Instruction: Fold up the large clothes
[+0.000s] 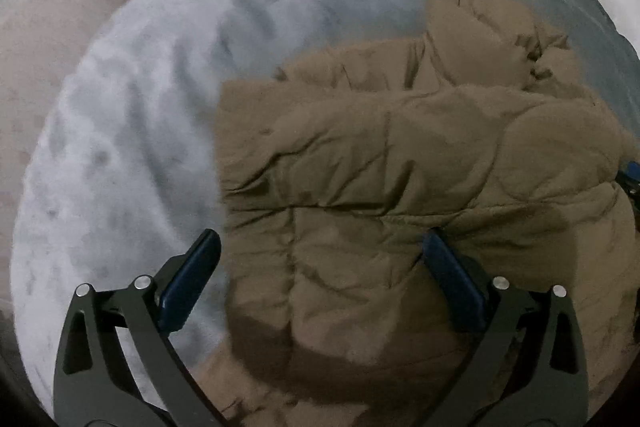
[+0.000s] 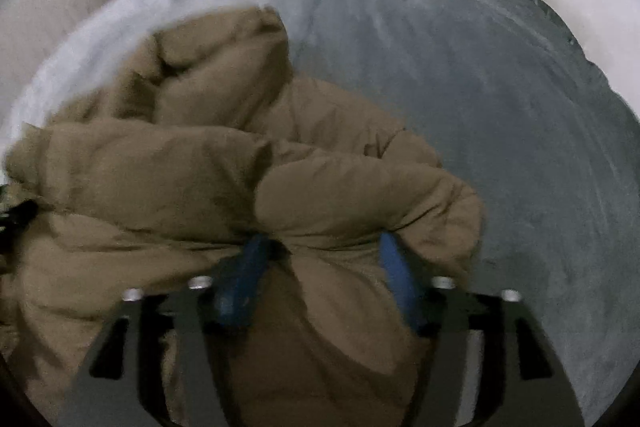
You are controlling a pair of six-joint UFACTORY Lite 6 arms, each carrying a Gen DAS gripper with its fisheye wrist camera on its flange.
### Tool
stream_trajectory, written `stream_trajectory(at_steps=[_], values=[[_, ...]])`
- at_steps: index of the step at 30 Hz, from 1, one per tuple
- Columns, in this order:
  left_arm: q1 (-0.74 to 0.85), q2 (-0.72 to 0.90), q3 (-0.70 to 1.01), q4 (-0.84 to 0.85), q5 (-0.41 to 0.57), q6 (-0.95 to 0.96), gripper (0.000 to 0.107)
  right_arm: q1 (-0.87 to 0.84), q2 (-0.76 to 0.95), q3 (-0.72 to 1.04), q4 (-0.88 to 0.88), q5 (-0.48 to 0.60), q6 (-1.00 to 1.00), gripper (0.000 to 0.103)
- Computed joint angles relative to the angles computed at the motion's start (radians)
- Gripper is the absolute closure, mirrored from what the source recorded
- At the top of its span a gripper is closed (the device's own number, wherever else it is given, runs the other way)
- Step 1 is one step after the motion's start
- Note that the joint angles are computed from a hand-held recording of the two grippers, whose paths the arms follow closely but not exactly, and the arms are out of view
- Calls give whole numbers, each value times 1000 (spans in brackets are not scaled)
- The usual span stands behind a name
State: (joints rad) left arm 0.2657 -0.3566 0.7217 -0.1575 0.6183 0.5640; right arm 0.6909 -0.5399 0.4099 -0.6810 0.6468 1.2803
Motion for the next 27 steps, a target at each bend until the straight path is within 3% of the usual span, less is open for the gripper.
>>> stream_trajectory(at_steps=[4,7,9,12,15,22,27], values=[[56,-212,-51,-122,70,139,7,288,-266,-66,-66,251,230,23],[113,-337,-107,-233,178,262,7,530,-365,-92,-78,434,433,19],[117,-389,-156,-250,204,282,7,634,-356,-104,-63,490,528,16],[66,-447,-236,-209,192,254,7,721,-285,-122,-41,461,598,16],[72,-428,-280,-201,132,277,7,763,-185,-124,-35,456,646,9],[30,-378,-328,-192,62,294,7,660,-112,-198,-52,270,672,4],[-36,-342,-360,-151,-20,226,7,636,-125,-226,-43,244,644,2]])
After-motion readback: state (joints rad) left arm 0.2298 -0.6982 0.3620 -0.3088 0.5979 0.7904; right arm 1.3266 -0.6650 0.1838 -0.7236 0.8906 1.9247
